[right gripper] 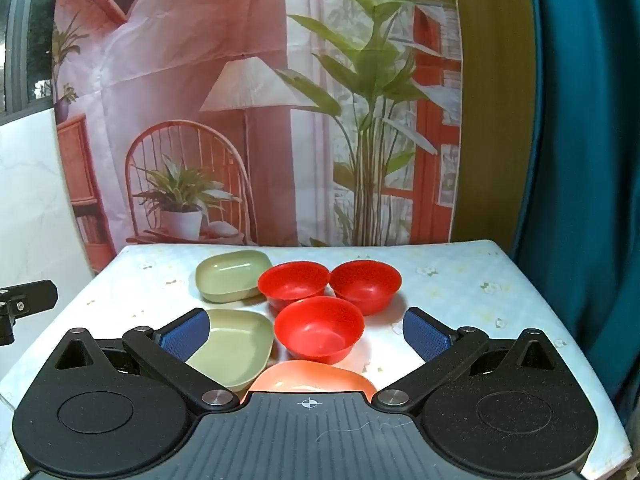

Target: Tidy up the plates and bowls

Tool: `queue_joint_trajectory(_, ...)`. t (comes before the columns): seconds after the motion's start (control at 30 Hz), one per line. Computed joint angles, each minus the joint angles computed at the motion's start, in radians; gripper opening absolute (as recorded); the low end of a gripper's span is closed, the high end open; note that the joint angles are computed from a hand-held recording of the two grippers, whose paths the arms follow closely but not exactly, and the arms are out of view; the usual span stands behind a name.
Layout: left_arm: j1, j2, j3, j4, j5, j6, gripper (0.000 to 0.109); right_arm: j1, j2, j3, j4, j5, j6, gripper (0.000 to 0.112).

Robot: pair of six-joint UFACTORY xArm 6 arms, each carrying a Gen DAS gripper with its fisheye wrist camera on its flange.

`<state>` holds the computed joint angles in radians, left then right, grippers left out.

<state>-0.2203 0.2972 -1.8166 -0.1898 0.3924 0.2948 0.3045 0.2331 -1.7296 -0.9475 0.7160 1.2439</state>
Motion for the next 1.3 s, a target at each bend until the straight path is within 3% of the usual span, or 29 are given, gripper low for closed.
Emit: queue_joint_trajectory(1.3,0.003,-0.002,0.005,-0.008,0.002,0.006,0.103,0.000,-0.002,0.006,-0.013,-0.004,0.009,0.103)
